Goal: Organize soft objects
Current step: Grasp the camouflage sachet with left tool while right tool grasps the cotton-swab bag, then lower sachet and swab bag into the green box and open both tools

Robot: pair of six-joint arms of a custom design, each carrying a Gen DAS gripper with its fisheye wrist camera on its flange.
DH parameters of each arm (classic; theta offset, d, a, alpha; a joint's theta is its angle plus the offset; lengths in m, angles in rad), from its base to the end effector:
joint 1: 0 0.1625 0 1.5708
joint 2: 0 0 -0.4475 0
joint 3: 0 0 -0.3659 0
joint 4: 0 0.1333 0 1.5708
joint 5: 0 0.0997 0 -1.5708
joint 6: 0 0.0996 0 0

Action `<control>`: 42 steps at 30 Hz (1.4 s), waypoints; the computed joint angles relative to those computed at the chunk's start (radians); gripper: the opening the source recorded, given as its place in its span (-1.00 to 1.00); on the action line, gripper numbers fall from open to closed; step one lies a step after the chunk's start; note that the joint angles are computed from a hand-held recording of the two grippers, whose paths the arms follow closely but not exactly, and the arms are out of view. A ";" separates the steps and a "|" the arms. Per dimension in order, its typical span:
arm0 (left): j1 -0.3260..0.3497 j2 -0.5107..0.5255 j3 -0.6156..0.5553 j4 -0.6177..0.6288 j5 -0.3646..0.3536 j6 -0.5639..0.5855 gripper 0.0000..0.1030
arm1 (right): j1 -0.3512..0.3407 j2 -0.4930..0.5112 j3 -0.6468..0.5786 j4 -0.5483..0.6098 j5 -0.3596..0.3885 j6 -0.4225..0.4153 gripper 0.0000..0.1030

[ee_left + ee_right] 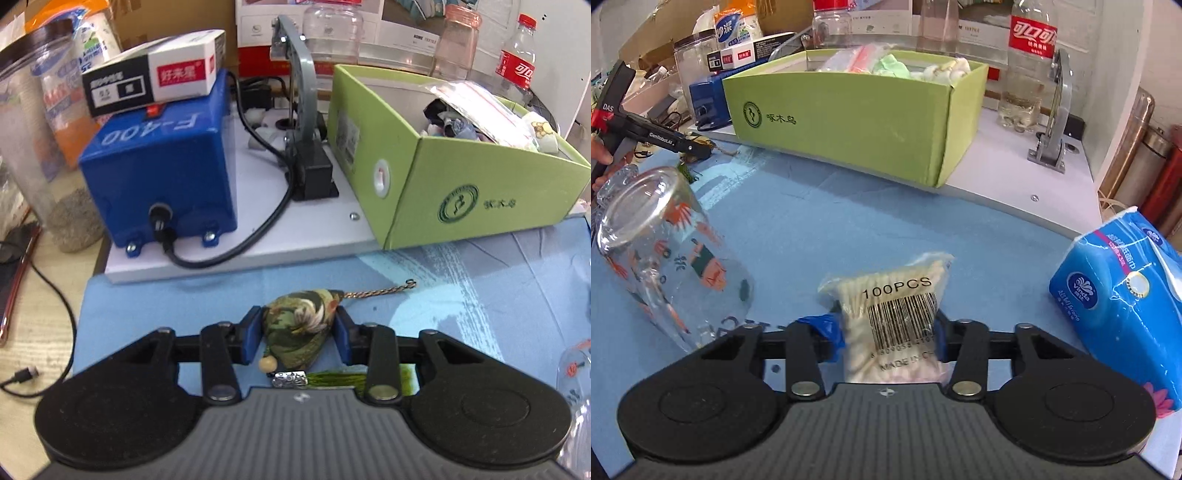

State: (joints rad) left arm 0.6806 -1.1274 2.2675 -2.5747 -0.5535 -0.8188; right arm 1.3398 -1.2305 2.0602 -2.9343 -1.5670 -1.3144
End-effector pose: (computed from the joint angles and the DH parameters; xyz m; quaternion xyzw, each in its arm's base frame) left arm -0.2020 -0.4441 0.1688 0.0642 0.8696 -0.3274 0.3638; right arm 0.0081 -0.5493 0.2794 0.4978 -0.8262 0.1901 0.1828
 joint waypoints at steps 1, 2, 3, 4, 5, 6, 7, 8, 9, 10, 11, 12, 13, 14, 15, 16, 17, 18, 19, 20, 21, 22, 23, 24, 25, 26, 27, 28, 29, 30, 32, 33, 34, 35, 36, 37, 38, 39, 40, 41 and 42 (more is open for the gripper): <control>-0.010 -0.012 0.011 0.016 -0.002 -0.017 -0.27 | -0.003 -0.006 0.013 -0.007 0.016 -0.008 -0.54; -0.025 -0.034 0.028 0.028 -0.013 -0.039 -0.27 | -0.008 -0.015 0.025 -0.007 0.039 -0.015 -0.55; -0.038 -0.056 0.046 0.020 -0.030 -0.057 -0.27 | -0.011 -0.026 0.036 -0.009 0.057 -0.018 -0.55; -0.048 -0.079 0.064 -0.001 -0.047 -0.064 -0.27 | -0.014 -0.039 0.045 -0.006 0.076 -0.018 -0.55; -0.062 -0.105 0.083 -0.024 -0.061 -0.072 -0.27 | -0.015 -0.052 0.050 0.002 0.098 -0.015 -0.55; -0.078 -0.126 0.098 -0.037 -0.067 -0.083 -0.27 | -0.015 -0.066 0.051 0.012 0.120 -0.009 -0.55; -0.092 -0.145 0.106 -0.039 -0.066 -0.094 -0.27 | -0.013 -0.077 0.052 0.019 0.143 -0.002 -0.55; -0.107 -0.162 0.110 -0.042 -0.062 -0.105 -0.27 | -0.009 -0.089 0.047 0.034 0.168 0.012 -0.55; -0.115 -0.173 0.105 -0.060 -0.059 -0.096 -0.27 | -0.003 -0.097 0.036 0.054 0.192 0.032 -0.55; -0.119 -0.177 0.098 -0.086 -0.057 -0.074 -0.27 | 0.004 -0.101 0.026 0.068 0.218 0.057 -0.55; -0.120 -0.176 0.086 -0.116 -0.054 -0.046 -0.27 | 0.015 -0.102 0.014 0.081 0.241 0.078 -0.55; -0.118 -0.168 0.067 -0.150 -0.050 -0.009 -0.27 | 0.030 -0.097 0.001 0.085 0.262 0.099 -0.55; -0.115 -0.155 0.039 -0.180 -0.043 0.037 -0.27 | 0.047 -0.089 -0.010 0.075 0.282 0.115 -0.55; -0.110 -0.137 0.010 -0.213 -0.036 0.085 -0.27 | 0.065 -0.076 -0.023 0.067 0.297 0.127 -0.55; -0.103 -0.118 -0.018 -0.249 -0.035 0.134 -0.27 | 0.088 -0.058 -0.042 0.060 0.309 0.144 -0.55; -0.090 -0.092 -0.056 -0.295 -0.042 0.195 -0.27 | 0.109 -0.037 -0.063 0.054 0.320 0.164 -0.54; -0.078 -0.070 -0.091 -0.332 -0.053 0.245 -0.27 | 0.133 -0.012 -0.086 0.046 0.325 0.185 -0.54; -0.065 -0.048 -0.128 -0.364 -0.067 0.291 -0.27 | 0.155 0.013 -0.109 0.040 0.327 0.205 -0.54; -0.052 -0.024 -0.166 -0.394 -0.080 0.331 -0.27 | 0.179 0.043 -0.136 0.039 0.333 0.226 -0.54; -0.039 -0.002 -0.202 -0.413 -0.091 0.364 -0.27 | 0.200 0.071 -0.163 0.047 0.332 0.245 -0.54; -0.027 0.017 -0.231 -0.425 -0.102 0.387 -0.27 | 0.222 0.102 -0.191 0.053 0.325 0.267 -0.54; -0.012 0.039 -0.261 -0.439 -0.117 0.405 -0.27 | 0.240 0.129 -0.218 0.060 0.310 0.287 -0.54; 0.003 0.056 -0.287 -0.445 -0.135 0.418 -0.27 | 0.257 0.158 -0.244 0.069 0.290 0.300 -0.54; 0.023 0.072 -0.313 -0.444 -0.160 0.424 -0.27 | 0.272 0.186 -0.271 0.085 0.267 0.309 -0.53; 0.040 0.085 -0.333 -0.438 -0.182 0.424 -0.24 | 0.284 0.211 -0.293 0.100 0.245 0.318 -0.51; 0.057 0.095 -0.351 -0.425 -0.204 0.423 -0.22 | 0.291 0.234 -0.316 0.128 0.228 0.324 -0.46; 0.068 0.106 -0.364 -0.413 -0.207 0.411 -0.14 | 0.297 0.255 -0.341 0.165 0.207 0.329 -0.46; 0.074 0.114 -0.372 -0.406 -0.201 0.401 0.14 | 0.304 0.274 -0.357 0.176 0.179 0.352 -0.44; 0.080 0.121 -0.374 -0.417 -0.202 0.403 0.22 | 0.312 0.289 -0.362 0.161 0.143 0.388 -0.41; 0.086 0.123 -0.372 -0.435 -0.211 0.411 0.22 | 0.320 0.299 -0.369 0.153 0.106 0.410 -0.40; 0.092 0.121 -0.366 -0.449 -0.229 0.416 0.22 | 0.312 0.301 -0.349 0.091 0.127 0.393 -0.34; 0.092 0.120 -0.364 -0.450 -0.227 0.421 0.23 | 0.308 0.298 -0.337 0.053 0.138 0.386 -0.33; 0.089 0.119 -0.362 -0.448 -0.217 0.425 0.23 | 0.305 0.295 -0.332 0.040 0.141 0.382 -0.30; 0.084 0.119 -0.358 -0.447 -0.200 0.423 0.23 | 0.302 0.290 -0.327 0.027 0.147 0.388 -0.28; 0.079 0.118 -0.353 -0.446 -0.189 0.421 0.23 | 0.297 0.287 -0.326 0.018 0.162 0.399 -0.27; 0.075 0.115 -0.347 -0.444 -0.186 0.420 0.25 | 0.293 0.284 -0.326 0.020 0.172 0.405 -0.25; 0.071 0.110 -0.338 -0.442 -0.184 0.417 0.26 | 0.289 0.278 -0.324 0.026 0.175 0.408 -0.23; 0.065 0.106 -0.328 -0.442 -0.180 0.410 0.26 | 0.287 0.274 -0.325 0.033 0.174 0.414 -0.23; 0.058 0.102 -0.317 -0.440 -0.173 0.402 0.27 | 0.285 0.270 -0.323 0.038 0.173 0.420 -0.21; 0.049 0.097 -0.303 -0.439 -0.165 0.398 0.30 | 0.281 0.261 -0.315 0.043 0.171 0.425 -0.20; 0.037 0.092 -0.286 -0.443 -0.153 0.395 0.31 | 0.276 0.249 -0.304 0.049 0.169 0.428 -0.19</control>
